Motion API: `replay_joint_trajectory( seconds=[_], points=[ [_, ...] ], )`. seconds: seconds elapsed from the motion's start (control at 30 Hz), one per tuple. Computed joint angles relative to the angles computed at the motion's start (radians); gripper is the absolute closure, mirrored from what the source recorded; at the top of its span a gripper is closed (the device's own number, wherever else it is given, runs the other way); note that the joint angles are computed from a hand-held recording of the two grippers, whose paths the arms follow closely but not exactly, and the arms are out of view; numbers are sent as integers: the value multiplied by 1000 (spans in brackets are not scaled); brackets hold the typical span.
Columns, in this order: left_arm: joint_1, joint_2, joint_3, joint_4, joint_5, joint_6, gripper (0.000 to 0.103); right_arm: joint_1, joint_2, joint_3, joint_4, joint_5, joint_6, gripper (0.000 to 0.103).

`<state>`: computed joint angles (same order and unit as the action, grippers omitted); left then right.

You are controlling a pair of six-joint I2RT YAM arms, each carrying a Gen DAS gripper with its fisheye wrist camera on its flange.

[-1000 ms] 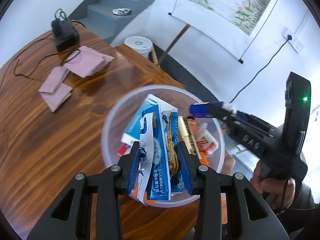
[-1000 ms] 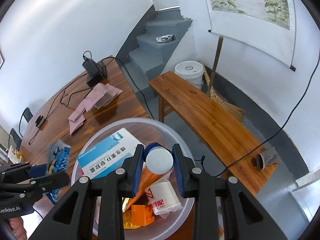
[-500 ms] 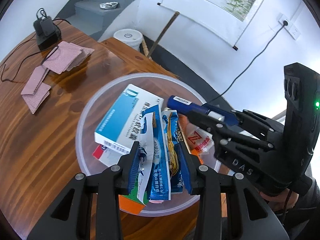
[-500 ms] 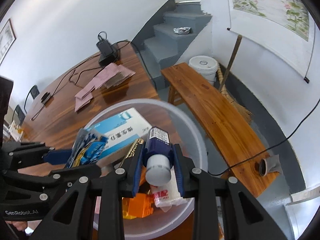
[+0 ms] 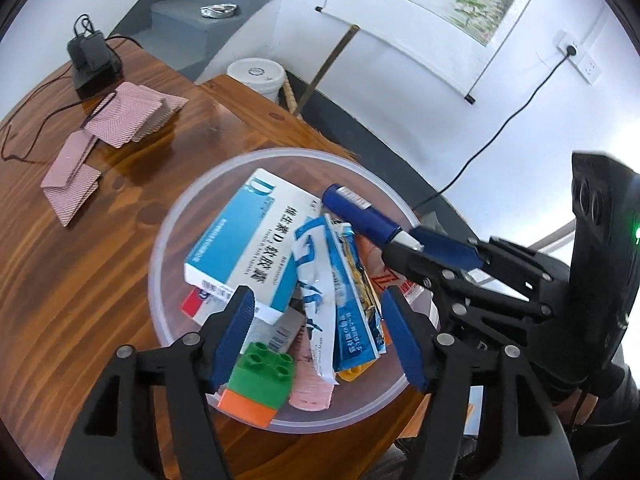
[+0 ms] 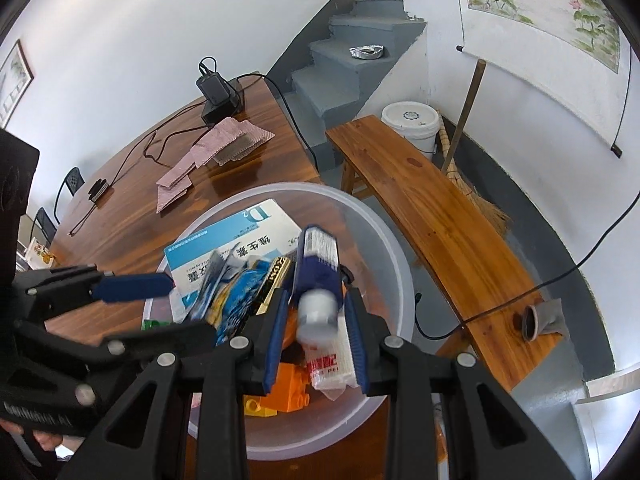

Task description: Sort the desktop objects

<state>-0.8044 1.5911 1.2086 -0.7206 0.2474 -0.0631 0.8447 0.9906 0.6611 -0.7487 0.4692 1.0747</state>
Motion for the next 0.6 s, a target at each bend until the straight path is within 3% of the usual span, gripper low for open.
replay_joint_trajectory(
  seconds=[0.2, 0.4, 0.43, 0.53, 0.57, 0.6],
  points=[
    [34, -51, -24, -2, -17, -15, 34, 37, 16, -6, 11, -24, 21, 70],
    [30, -114, -46, -20, -165, -3, 34, 80, 28, 1, 3, -7, 96, 70],
    [31, -124, -50, -20, -188, 6, 34, 101, 37, 16, -18, 10, 128, 65],
    [36, -157, -58, -19, -240, 34, 34, 183, 68, 74, -105, 78, 257, 31],
    [35, -169, -57, -21, -256, 45, 34, 213, 81, 97, -142, 106, 303, 24],
    [36, -184, -58, -25, -268, 59, 34, 256, 105, 132, -198, 142, 368, 22]
  ],
)
